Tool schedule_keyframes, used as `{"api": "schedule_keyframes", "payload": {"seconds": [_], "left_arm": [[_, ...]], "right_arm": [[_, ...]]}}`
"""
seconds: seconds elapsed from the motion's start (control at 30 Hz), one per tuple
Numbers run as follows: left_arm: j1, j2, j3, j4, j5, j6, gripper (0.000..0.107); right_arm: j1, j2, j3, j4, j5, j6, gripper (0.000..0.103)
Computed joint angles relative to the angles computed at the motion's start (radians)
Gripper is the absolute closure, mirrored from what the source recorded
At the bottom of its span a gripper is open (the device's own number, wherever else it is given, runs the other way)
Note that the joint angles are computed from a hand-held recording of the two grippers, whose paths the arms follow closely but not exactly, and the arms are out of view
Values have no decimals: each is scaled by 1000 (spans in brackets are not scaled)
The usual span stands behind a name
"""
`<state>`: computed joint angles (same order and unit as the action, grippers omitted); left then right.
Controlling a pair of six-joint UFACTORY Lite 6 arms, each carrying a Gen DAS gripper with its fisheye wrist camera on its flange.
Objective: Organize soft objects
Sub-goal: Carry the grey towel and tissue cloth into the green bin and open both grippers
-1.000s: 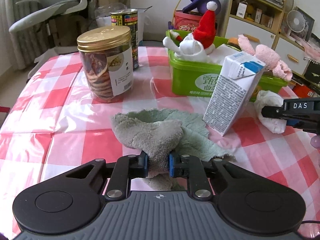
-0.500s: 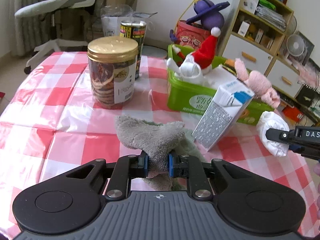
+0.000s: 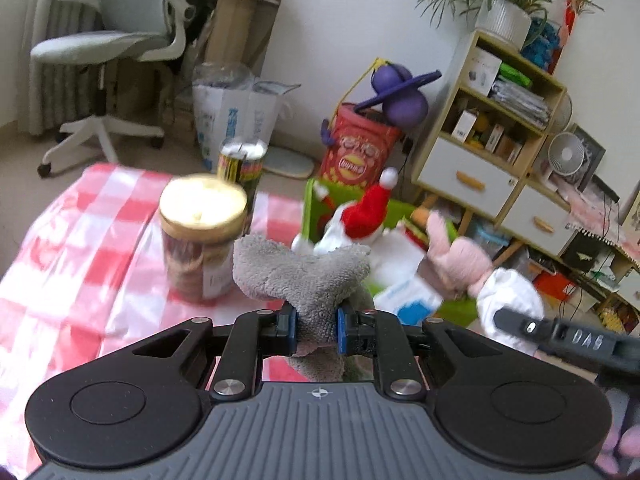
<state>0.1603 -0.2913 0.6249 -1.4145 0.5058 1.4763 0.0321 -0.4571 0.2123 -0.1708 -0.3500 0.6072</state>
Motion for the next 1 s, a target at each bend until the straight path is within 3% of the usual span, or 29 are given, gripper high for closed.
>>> {"api": "schedule_keyframes", "payload": {"seconds": [0.23,0.4,0.53,0.77,0.9,1.0], "left_arm": [[-167,67,181,97,-101,-154,92],[-304,199,323,160,-189,-206,92],[-344,345,430,185,-154,-202,91],[-403,654,657,448,-195,-414,91],[-422,765,742,624,-203,-556,91],[-427,818,781,724,-202,-652,91]], "right_arm": [[-45,148,129,-51,-45,27,95],[-55,297,245,-57,-88,22,95],[-82,403,306,-85,-155,55,95],[-73,596,419,6,-182,-87,94],[-23,683,468,149,-183,-293,94],[-14,718,483,167,-195,-319,94]]}}
